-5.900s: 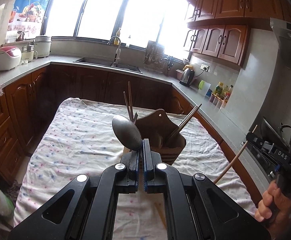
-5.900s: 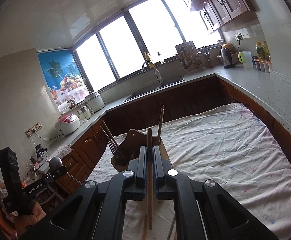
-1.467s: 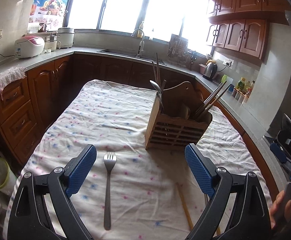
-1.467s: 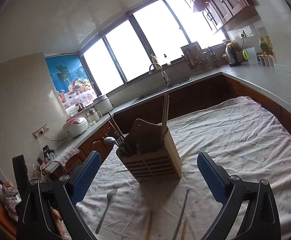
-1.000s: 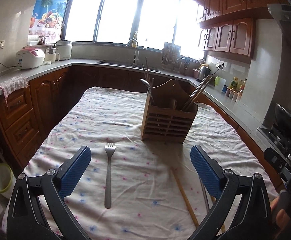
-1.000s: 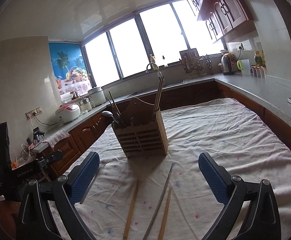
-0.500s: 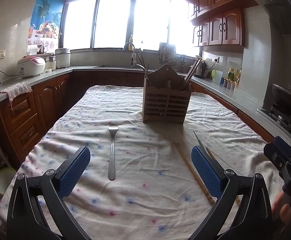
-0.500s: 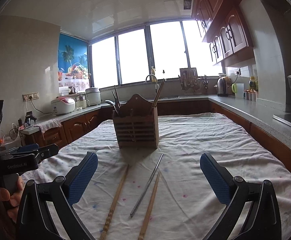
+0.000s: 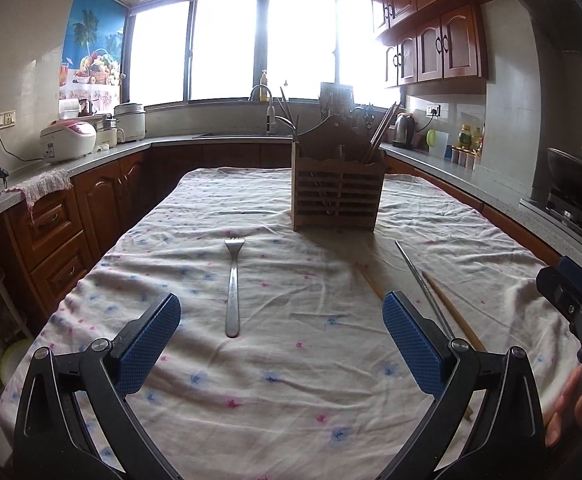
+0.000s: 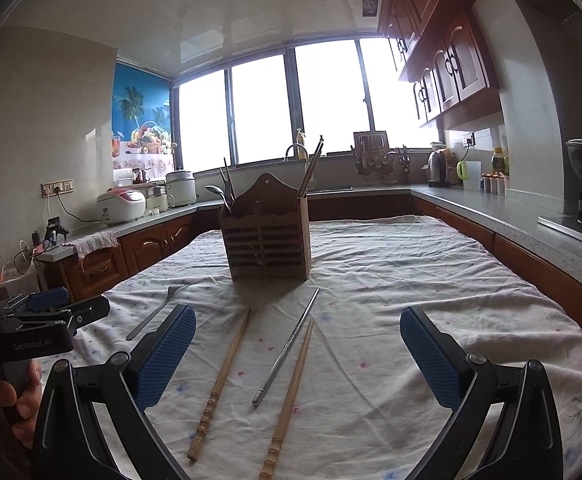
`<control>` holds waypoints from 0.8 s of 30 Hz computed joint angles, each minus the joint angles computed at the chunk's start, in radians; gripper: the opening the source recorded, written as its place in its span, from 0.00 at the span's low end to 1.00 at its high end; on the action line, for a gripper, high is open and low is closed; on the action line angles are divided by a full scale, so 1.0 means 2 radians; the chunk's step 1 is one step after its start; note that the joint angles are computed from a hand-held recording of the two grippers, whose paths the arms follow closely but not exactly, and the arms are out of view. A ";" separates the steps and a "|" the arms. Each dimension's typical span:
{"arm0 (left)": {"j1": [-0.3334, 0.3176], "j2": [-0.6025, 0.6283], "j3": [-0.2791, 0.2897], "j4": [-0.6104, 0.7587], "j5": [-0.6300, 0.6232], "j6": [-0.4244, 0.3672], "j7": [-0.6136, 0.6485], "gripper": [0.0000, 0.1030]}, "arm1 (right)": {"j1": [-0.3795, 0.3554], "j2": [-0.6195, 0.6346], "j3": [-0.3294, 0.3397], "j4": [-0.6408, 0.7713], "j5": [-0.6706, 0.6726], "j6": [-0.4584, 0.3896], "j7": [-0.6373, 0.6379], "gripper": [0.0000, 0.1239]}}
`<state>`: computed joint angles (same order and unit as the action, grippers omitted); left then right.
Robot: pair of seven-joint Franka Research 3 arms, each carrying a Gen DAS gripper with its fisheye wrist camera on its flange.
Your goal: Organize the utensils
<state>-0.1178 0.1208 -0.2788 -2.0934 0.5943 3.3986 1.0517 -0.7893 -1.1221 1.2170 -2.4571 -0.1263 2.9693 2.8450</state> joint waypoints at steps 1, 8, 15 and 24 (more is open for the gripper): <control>0.000 -0.001 0.000 -0.001 0.000 0.001 0.000 1.00 | 0.001 0.000 0.000 -0.001 0.000 0.000 0.000 0.83; -0.053 -0.011 0.041 -0.017 -0.067 0.005 0.058 1.00 | 0.004 -0.001 0.001 -0.003 -0.001 0.001 0.002 0.83; -0.088 -0.019 0.059 -0.031 -0.153 0.013 0.135 1.00 | 0.007 0.000 -0.001 -0.004 -0.001 0.001 0.003 0.83; -0.071 -0.021 0.043 -0.031 -0.156 0.009 0.135 1.00 | 0.009 0.007 -0.003 -0.006 -0.003 0.003 0.001 0.83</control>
